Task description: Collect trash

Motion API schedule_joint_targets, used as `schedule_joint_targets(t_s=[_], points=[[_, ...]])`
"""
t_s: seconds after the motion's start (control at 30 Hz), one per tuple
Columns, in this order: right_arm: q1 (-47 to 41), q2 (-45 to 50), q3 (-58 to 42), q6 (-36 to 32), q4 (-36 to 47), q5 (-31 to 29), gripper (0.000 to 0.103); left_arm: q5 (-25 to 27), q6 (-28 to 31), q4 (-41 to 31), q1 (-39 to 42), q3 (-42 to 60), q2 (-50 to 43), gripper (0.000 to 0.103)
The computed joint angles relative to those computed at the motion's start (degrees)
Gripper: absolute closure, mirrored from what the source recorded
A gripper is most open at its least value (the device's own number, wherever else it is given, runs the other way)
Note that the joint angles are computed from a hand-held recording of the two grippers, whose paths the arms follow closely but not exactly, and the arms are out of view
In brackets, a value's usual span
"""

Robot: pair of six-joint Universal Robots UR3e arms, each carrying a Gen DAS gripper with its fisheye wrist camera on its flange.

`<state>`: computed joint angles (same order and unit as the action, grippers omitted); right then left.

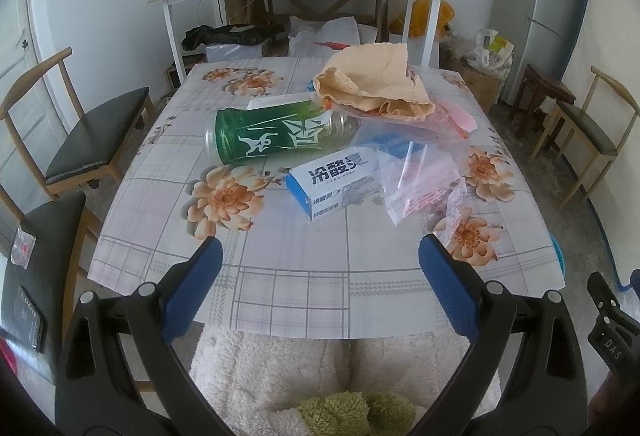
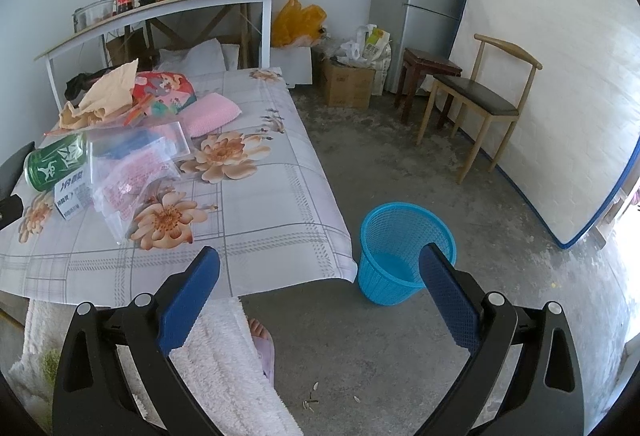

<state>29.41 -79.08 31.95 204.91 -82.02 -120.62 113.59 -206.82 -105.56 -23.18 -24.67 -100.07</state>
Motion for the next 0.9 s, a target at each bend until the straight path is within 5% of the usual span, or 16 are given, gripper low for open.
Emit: schedule_joint_targets(t_s=[0.9], points=[[0.2,0.6,0.0,0.0,-0.5,0.3,0.006,0.0,-0.6,-1.5,0.0,1.5,-1.1,0.008]])
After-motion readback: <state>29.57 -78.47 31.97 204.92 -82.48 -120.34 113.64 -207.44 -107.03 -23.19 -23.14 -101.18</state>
